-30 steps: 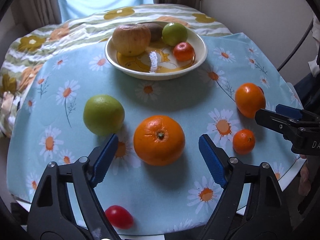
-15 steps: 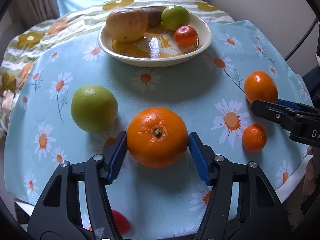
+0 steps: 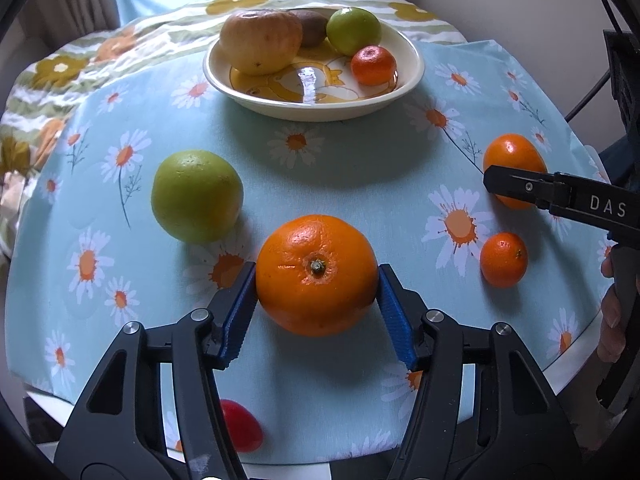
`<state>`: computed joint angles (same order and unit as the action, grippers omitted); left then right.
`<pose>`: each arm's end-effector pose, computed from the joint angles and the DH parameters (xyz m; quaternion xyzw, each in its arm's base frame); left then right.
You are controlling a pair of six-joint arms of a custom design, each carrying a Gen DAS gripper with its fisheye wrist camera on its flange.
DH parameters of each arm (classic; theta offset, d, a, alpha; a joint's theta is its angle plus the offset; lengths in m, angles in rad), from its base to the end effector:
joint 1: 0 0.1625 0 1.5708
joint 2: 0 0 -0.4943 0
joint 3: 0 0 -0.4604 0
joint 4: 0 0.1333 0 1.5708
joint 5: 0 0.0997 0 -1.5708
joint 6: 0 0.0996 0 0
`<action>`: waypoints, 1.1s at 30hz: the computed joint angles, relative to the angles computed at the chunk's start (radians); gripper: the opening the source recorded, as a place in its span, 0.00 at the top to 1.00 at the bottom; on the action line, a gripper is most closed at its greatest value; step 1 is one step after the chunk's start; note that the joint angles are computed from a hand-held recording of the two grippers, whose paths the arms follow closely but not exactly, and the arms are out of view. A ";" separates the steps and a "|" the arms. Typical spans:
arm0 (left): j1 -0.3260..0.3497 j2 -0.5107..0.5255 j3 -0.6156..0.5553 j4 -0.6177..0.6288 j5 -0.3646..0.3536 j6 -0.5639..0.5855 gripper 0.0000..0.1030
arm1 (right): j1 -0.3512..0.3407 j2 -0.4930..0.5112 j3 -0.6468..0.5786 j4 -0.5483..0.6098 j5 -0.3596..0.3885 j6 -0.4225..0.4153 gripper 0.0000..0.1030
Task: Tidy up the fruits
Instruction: 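Grasp a large orange with the left tool while the right tool grasps another large orange, then lift both oranges and carry them over the white bowl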
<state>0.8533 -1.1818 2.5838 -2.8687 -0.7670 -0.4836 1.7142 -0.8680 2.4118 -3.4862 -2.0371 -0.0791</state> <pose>-0.0801 -0.4036 0.0869 0.1275 0.9104 -0.1812 0.3493 0.1529 -0.4398 0.0327 0.0637 -0.9550 0.1869 0.2212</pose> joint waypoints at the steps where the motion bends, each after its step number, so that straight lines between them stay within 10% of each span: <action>1: -0.002 -0.003 0.002 0.002 0.001 -0.004 0.38 | 0.000 0.001 -0.002 0.000 -0.001 0.002 0.39; 33: -0.132 -0.179 -0.059 0.192 0.149 -0.130 0.38 | 0.123 -0.109 -0.062 0.132 0.043 -0.151 0.44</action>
<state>0.7210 -1.3610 2.5245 -2.6769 -0.6182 -0.6134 1.8375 -0.9772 2.3499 -3.3542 -1.9946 -0.2298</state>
